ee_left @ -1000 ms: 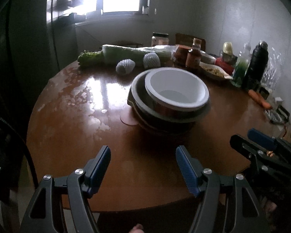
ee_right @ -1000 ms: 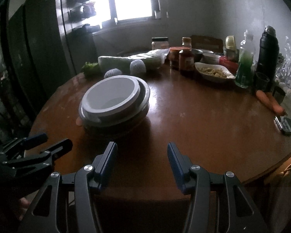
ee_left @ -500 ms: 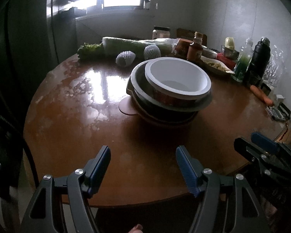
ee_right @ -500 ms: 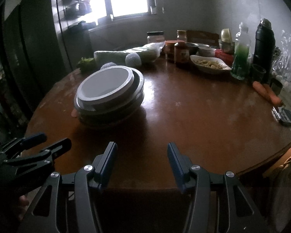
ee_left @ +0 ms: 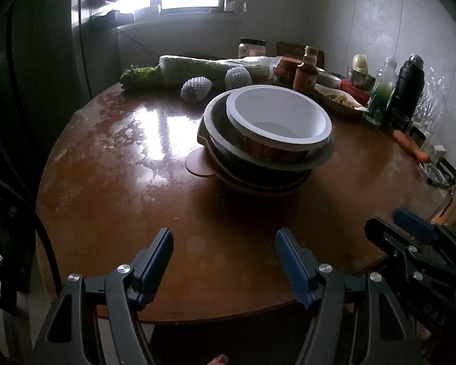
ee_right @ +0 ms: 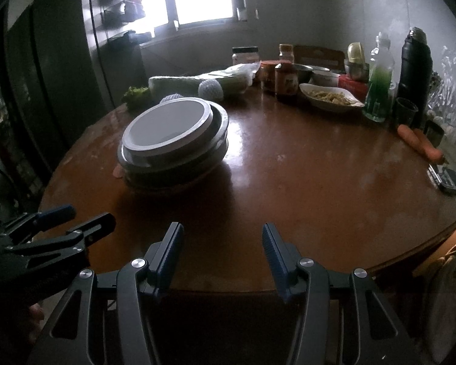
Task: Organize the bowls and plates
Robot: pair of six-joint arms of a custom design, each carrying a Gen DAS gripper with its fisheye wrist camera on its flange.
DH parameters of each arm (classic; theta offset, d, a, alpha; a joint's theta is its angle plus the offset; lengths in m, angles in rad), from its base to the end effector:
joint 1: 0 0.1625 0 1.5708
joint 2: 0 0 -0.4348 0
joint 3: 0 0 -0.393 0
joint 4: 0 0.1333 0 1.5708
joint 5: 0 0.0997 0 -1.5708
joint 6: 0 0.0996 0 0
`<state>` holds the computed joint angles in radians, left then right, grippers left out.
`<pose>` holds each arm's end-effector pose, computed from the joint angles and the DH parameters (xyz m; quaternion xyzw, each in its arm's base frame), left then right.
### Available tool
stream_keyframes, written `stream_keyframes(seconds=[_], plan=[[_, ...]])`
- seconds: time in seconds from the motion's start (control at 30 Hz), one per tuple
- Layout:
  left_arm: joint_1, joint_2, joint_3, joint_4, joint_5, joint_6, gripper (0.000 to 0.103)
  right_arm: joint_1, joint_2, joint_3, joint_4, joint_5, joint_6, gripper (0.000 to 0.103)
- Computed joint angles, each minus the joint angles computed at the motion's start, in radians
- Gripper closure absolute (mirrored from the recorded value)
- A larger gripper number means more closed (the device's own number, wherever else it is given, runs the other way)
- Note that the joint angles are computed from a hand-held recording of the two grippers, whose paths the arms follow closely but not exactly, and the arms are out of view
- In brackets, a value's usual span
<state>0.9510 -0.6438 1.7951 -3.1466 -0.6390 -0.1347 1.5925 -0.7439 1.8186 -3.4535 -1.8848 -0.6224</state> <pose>-0.1884 -0.6311 0.0515 0.1179 0.8705 -0.3367 0.3389 0.1165 -0.6420 0.1179 0.2291 -0.8809 0.3283 0.2522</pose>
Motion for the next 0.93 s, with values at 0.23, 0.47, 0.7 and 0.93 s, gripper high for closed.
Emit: stream_keyframes(seconds=[0.23, 0.47, 0.7, 0.93], plan=[[0.002, 0.001, -0.003, 0.006, -0.001, -0.001, 0.034, 0.002, 0.004, 0.0, -0.003, -0.002, -0.001, 0.048], [0.005, 0.003, -0.002, 0.006, -0.002, 0.009, 0.034, 0.003, 0.005, -0.001, 0.003, -0.006, 0.001, 0.048], [0.005, 0.006, -0.003, -0.003, -0.003, 0.015, 0.034, 0.002, 0.007, -0.001, 0.007, -0.001, 0.0, 0.048], [0.016, 0.008, -0.018, -0.051, 0.006, 0.033, 0.034, -0.007, 0.017, -0.022, 0.012, 0.015, -0.013, 0.048]])
